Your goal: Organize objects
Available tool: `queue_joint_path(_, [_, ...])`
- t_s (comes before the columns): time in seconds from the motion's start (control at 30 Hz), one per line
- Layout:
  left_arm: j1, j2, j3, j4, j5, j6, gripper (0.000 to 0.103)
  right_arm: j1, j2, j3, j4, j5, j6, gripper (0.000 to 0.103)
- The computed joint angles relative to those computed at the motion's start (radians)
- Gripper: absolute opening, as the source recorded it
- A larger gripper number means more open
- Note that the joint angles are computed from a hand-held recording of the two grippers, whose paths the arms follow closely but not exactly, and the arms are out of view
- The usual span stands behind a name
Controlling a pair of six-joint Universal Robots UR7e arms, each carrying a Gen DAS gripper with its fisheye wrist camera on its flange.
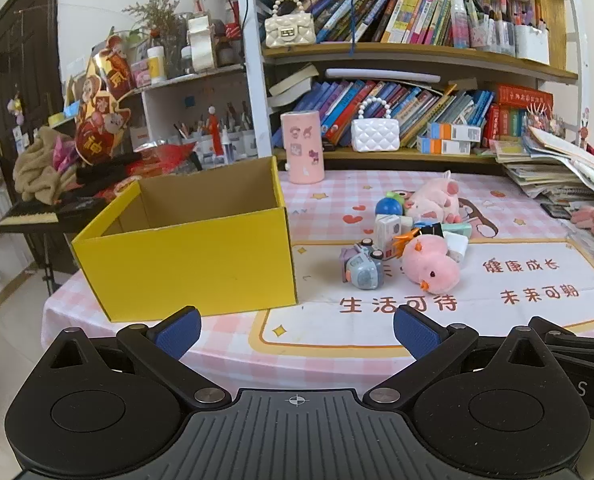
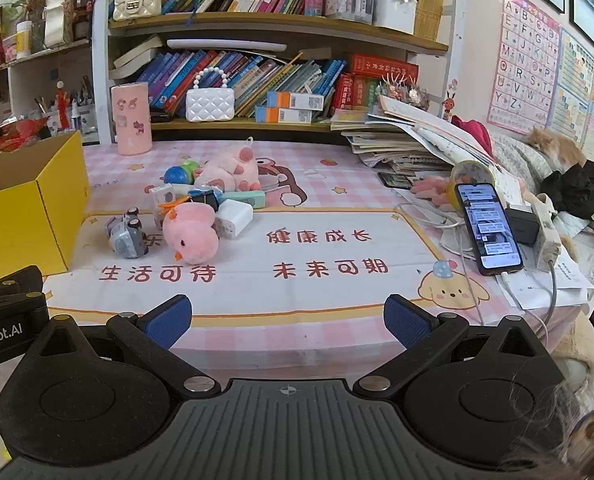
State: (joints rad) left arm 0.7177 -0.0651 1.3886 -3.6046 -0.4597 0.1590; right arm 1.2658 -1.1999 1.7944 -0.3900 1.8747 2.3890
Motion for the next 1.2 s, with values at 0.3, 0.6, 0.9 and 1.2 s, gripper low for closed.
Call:
queue_joint_path(0.3, [-0.002, 0.009, -0.014, -0.012, 0.01, 0.017, 0.103, 0.01, -0.009, 0.012, -0.008, 0.007, -0.005, 0.103])
queue_joint_path(0.6, [-0.002, 0.005, -0.01, -0.012, 0.01, 0.016, 0.103, 0.013, -0.005, 0.009, -0.009, 0.014, -0.006, 0.103])
queue_joint_path(0.9, [-0.004, -0.004, 0.005, -0.015, 0.005, 0.006, 0.103, 0.012, -0.009, 0.015, -0.016, 0.012, -0.013, 0.103])
queue_joint_path(1.2, [-0.01, -0.004, 0.019, -0.053, 0.007, 0.018, 0.103, 0.02, -0.02, 0.039, -0.049, 0.02, -0.044, 0.103])
